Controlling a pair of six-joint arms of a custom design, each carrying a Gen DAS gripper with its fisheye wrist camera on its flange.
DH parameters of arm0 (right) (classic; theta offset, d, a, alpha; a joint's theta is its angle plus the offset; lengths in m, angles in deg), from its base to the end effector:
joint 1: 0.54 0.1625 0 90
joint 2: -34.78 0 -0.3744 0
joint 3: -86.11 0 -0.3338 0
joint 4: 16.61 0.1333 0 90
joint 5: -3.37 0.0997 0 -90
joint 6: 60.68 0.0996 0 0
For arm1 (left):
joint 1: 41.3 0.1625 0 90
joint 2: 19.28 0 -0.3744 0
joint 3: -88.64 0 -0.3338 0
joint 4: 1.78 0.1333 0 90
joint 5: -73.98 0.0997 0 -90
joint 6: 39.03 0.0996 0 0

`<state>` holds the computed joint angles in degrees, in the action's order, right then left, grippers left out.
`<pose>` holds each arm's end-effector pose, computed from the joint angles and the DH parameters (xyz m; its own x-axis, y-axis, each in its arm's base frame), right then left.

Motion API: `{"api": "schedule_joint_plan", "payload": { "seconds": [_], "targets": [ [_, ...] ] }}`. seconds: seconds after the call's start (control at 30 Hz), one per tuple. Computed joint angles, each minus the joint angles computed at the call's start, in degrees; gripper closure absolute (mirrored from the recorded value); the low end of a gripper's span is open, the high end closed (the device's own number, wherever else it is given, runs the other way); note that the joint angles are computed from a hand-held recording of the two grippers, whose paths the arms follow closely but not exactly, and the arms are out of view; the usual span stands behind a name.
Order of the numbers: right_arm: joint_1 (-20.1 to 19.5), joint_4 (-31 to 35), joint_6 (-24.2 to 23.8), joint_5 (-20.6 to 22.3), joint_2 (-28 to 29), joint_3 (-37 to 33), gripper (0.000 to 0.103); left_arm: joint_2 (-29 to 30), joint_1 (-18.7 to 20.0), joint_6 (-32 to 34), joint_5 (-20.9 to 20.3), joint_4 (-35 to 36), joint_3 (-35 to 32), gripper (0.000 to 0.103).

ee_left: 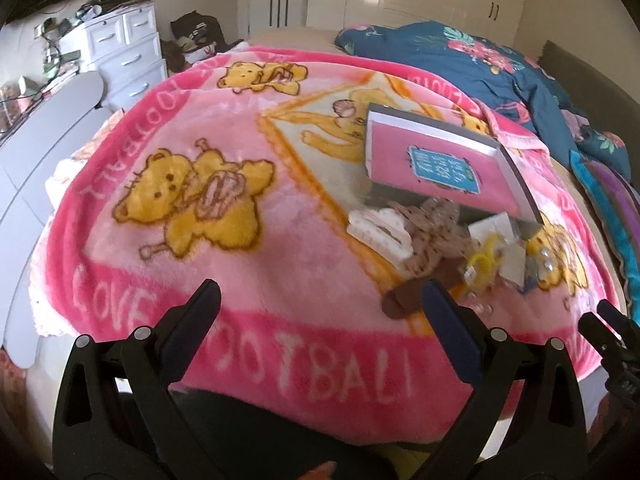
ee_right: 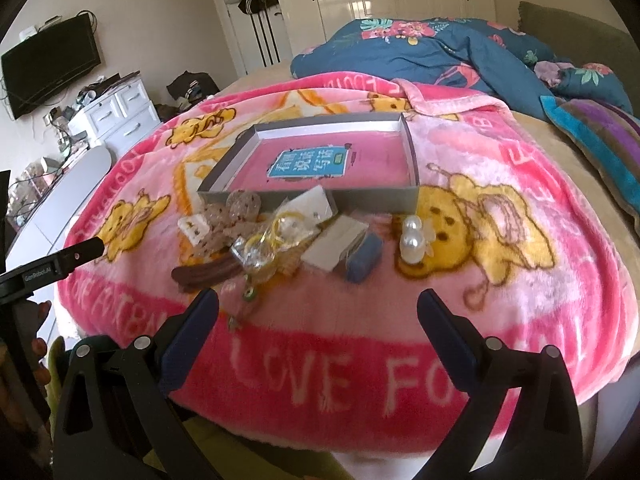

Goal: Organize jewelry
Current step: 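Grasp the lace bow clip with the left tool while the right tool grasps the blue block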

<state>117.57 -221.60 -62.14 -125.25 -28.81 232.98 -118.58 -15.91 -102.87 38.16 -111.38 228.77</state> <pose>0.2188 -0.2587 0.1525 -0.8332 -0.0978 0.5442 -0.4222 0.7481 -0.5119 -0.1466 -0.3065 0.2233 -0.7495 -0.0701 -0.6583 0.3841 0.7638 -0.5188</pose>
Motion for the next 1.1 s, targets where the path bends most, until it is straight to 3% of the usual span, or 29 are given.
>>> {"api": "schedule_joint_plan", "payload": {
  "seconds": [0.13, 0.33, 0.57, 0.8, 0.97, 1.03, 1.1],
  "targets": [
    [-1.78, 0.99, -0.54, 1.68, -0.62, -1.23, 0.004, 3.19, 2.38, 5.32, 0.36, -5.34, -1.39, 0.009],
    [-4.56, 1.57, -0.4, 3.19, -0.93, -2.04, 0.004, 11.61, 6.22, 19.48, -1.84, -20.84, -3.42, 0.009],
    [-7.39, 1.2, -1.38, 3.85, -0.34, -2.61, 0.004, 23.05, 11.13, 35.97, -9.09, -35.43, -7.89, 0.009],
    [-11.04, 2.37, -0.35, 7.1, -0.12, -2.71, 0.004, 31.62, 14.83, 41.61, -8.76, -37.42, -13.0, 0.009],
    [-14.13, 1.36, -0.54, 10.1, 0.97, -2.73, 0.005, 34.34, 17.0, 48.07, -12.13, -40.07, -15.02, 0.014],
    [-15.55, 1.59, -0.19, 11.81, 1.12, -2.88, 0.019, 35.11, 17.49, 49.73, -13.32, -40.98, -15.41, 0.018],
    [-17.13, 2.58, 0.36, 12.83, 1.58, -3.42, 0.024, 35.99, 17.98, 50.8, -14.14, -41.01, -16.14, 0.021]
  ]
}}
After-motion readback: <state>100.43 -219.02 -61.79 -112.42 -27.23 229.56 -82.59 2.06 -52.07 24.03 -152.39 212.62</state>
